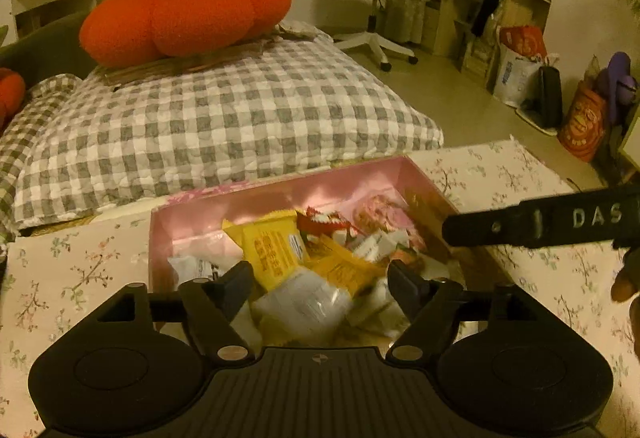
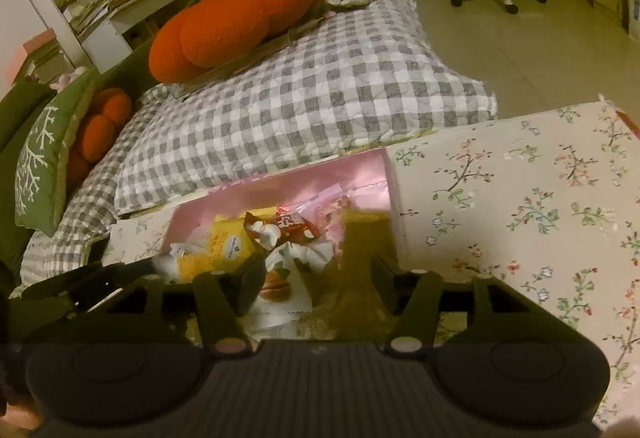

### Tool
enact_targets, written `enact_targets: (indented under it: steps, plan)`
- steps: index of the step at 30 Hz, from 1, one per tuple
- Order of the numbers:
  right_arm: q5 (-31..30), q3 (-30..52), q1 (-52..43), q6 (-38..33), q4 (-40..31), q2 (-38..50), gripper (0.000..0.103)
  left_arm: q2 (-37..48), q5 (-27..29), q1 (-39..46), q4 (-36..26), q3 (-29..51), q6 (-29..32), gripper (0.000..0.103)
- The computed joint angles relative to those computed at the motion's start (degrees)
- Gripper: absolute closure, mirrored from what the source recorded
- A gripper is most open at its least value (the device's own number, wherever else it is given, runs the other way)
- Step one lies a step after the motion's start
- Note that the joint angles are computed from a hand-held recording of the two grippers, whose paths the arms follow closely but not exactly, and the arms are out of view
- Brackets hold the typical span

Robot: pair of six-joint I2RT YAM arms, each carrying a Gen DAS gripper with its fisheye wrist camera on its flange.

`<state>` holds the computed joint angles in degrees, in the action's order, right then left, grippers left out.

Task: Organize snacks
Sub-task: 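Open both tools to drop the cracker packet and bar into the box, then move the left tool to the yellow waffle packet while the right tool approaches the red foil candy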

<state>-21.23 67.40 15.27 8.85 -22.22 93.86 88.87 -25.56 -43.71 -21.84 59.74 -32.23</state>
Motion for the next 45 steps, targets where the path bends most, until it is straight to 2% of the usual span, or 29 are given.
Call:
enact_targets:
  steps: [4, 13, 18, 29, 35, 40, 45]
  plan:
    - [-0.5, -1.0, -0.9, -0.3, -0.9, -1.8, 0.038, -1.1, -0.5, -1.4, -1.6, -0.4, -2.0, 0.019]
    - [-0.6, -5.4, -3.0, -2.4, -3.7, -8.8, 0.025, -5.0, -3.9, -7.5, -7.3, -1.0, -7.5, 0.017]
    - [-0.7, -7.7, -4.2, -3.8, -5.7, -13.0, 0.015, -7.1, -6.8, -11.5, -10.3, -1.7, -12.2, 0.012]
    - [1.7, -13.9, -5.7, -7.8, -8.3, -21.1, 0.004, -9.0, -9.3, -19.4, -12.3, -5.3, -20.7, 0.006]
    - [1.9, -19.0, -7.6, -9.5, -6.8, -23.8, 0.003, -7.5, -7.8, -21.7, -8.1, -6.9, -15.7, 0.007]
    - [2.4, -20.5, -8.9, -12.5, -6.5, -23.2, 0.003, -5.1, -4.2, -20.9, -2.1, -7.0, -6.5, 0.010]
    - [0.6, -21.7, -11.0, -15.8, -5.5, -22.0, 0.003, -0.7, 2.2, -17.9, 2.1, -4.7, 3.3, 0.023]
